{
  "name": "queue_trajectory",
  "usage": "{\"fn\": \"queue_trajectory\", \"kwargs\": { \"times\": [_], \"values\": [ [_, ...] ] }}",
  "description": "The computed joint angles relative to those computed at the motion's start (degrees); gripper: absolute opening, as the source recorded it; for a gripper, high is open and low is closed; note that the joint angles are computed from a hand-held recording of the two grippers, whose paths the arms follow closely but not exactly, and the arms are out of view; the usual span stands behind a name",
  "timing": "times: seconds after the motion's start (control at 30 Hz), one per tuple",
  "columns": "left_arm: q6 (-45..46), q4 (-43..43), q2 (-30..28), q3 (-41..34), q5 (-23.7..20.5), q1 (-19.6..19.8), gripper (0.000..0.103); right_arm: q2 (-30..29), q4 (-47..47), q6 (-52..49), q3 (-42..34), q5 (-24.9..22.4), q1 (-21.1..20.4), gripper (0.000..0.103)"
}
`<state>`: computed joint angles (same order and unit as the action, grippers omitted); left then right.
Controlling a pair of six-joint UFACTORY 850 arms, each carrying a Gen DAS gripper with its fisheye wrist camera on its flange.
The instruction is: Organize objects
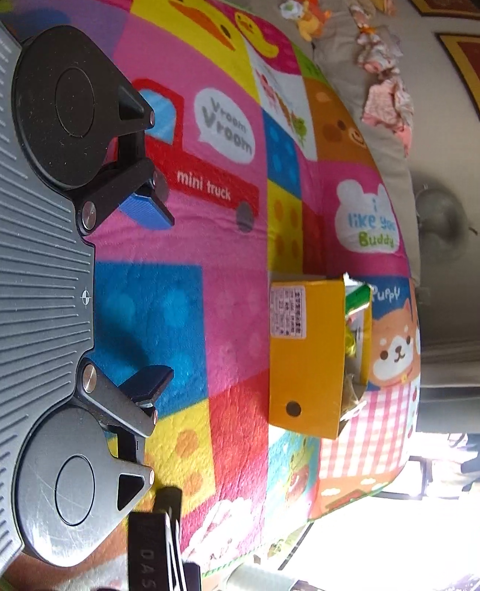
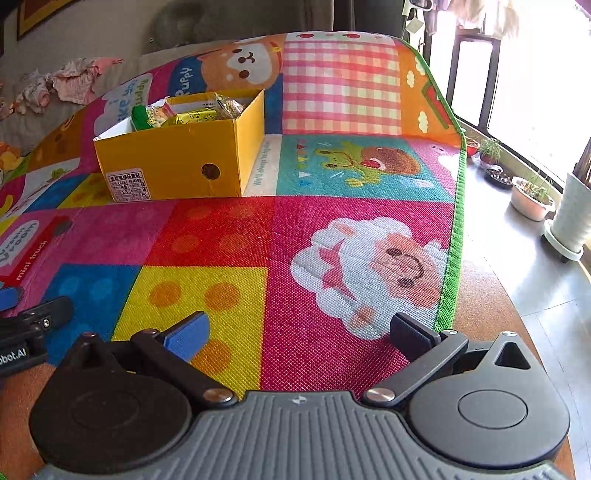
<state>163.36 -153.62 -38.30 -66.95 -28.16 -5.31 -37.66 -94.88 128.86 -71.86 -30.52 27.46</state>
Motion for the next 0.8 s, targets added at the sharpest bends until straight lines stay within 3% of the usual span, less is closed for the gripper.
{"fn": "queue_trajectory", "kwargs": {
  "times": [0.07,0.2,0.37,0.57,0.8],
  "values": [
    [-0.8,0.4,-0.5,-1.0,1.1,-0.4,0.090,0.1,-2.7,0.4,-0.3,3.0,-0.4,0.103],
    [0.8,-1.8,-0.8,-1.3,1.5,-0.9,0.091,-1.0,-6.8,5.1,-0.7,0.7,0.1,0.103],
    [0.8,-1.8,-0.7,-0.9,1.3,-0.9,0.091,-1.7,-4.2,5.1,-1.3,-1.7,0.2,0.103],
    [0.4,-1.7,-0.9,-1.3,1.6,-1.0,0.094,-1.3,-6.6,5.2,-0.6,-0.5,-0.3,0.103],
    [0.4,-1.7,-1.0,-1.6,2.0,-1.1,0.095,-1.4,-7.6,7.1,-0.3,-2.2,0.2,0.103]
  ]
}}
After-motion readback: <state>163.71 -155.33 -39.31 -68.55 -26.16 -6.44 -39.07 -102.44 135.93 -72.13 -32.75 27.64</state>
